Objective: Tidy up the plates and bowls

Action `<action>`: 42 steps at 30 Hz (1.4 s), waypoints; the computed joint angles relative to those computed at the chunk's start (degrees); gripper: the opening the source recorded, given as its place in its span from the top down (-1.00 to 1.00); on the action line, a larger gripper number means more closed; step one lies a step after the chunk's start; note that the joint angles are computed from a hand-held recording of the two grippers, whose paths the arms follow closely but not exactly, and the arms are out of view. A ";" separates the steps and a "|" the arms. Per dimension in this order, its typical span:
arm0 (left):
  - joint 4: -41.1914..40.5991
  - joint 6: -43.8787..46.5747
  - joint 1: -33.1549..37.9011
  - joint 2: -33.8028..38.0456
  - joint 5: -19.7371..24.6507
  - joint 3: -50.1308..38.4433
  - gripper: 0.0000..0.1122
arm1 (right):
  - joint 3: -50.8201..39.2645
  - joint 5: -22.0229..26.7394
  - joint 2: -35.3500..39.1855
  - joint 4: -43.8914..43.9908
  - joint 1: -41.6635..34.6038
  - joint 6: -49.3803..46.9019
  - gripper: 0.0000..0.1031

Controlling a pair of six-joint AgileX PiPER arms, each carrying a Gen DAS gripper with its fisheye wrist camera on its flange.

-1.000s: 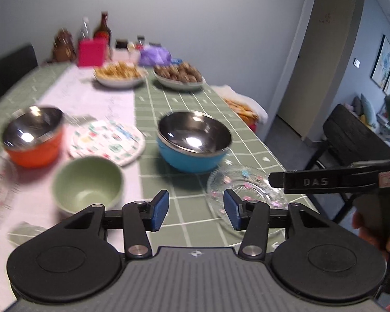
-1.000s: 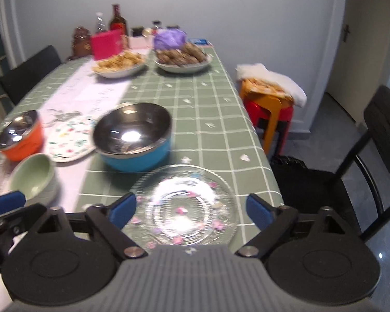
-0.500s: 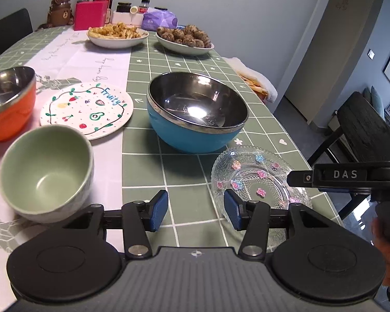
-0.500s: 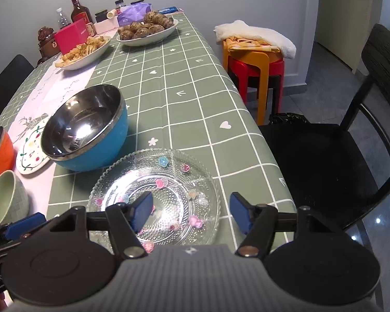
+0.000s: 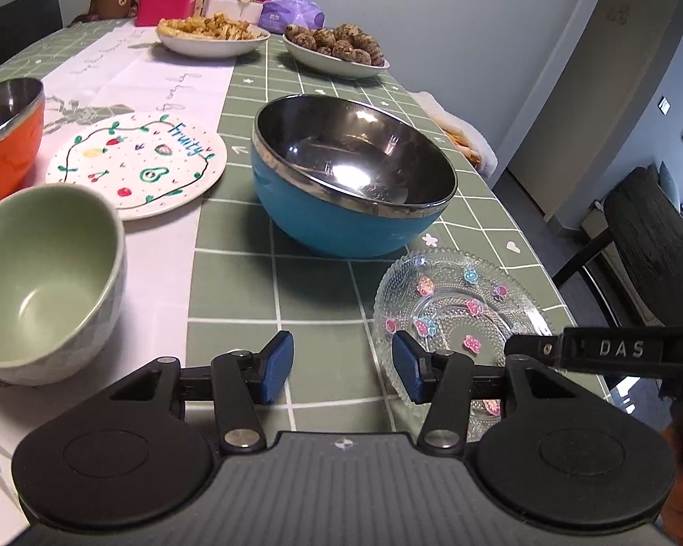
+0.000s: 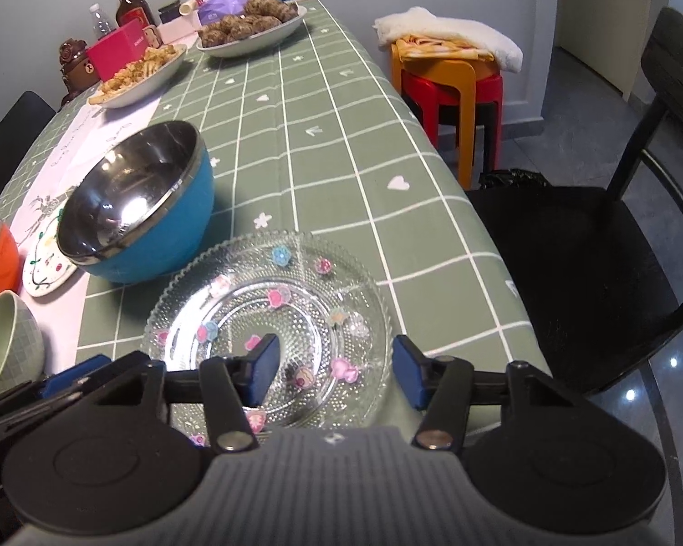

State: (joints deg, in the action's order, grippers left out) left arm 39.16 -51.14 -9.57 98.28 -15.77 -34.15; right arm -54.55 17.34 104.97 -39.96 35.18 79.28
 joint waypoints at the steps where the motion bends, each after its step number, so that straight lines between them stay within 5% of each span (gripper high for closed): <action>1: -1.71 1.83 -0.26 0.24 -0.15 -0.04 -0.04 | 0.04 0.09 0.18 -0.23 0.05 0.31 0.06; 4: -2.90 3.03 -0.61 0.95 -0.78 -0.39 0.17 | -0.44 1.74 0.53 -2.95 0.77 2.49 0.24; 10: 9.63 -9.50 0.39 1.86 -3.29 -1.25 0.71 | 0.16 1.13 0.13 -2.58 0.06 3.11 0.54; 16: 7.84 -8.26 -0.40 1.15 -1.73 -0.95 0.71 | -0.04 1.10 -0.52 5.79 -0.64 -4.39 0.59; 23: 22.75 -20.14 2.75 -1.65 0.20 -0.06 0.71 | -1.20 3.00 -1.26 19.83 0.66 -17.46 0.62; 30: 29.33 -24.42 8.50 0.70 -5.08 -1.41 0.60 | -1.65 2.02 -0.43 15.35 1.98 -15.13 0.37; 36: 32.86 -27.66 8.97 1.95 -5.72 -3.14 0.59 | -0.12 -1.66 -0.43 13.96 -0.24 -13.18 0.37; 42: 36.58 -32.93 8.36 1.97 -5.68 -3.64 0.71 | 0.87 -3.99 -0.71 19.97 -1.68 -18.44 0.68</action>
State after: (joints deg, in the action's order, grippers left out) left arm 75.74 -84.08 -1.21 100.24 -21.45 -37.79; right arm -53.68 13.35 104.26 -19.98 33.50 60.84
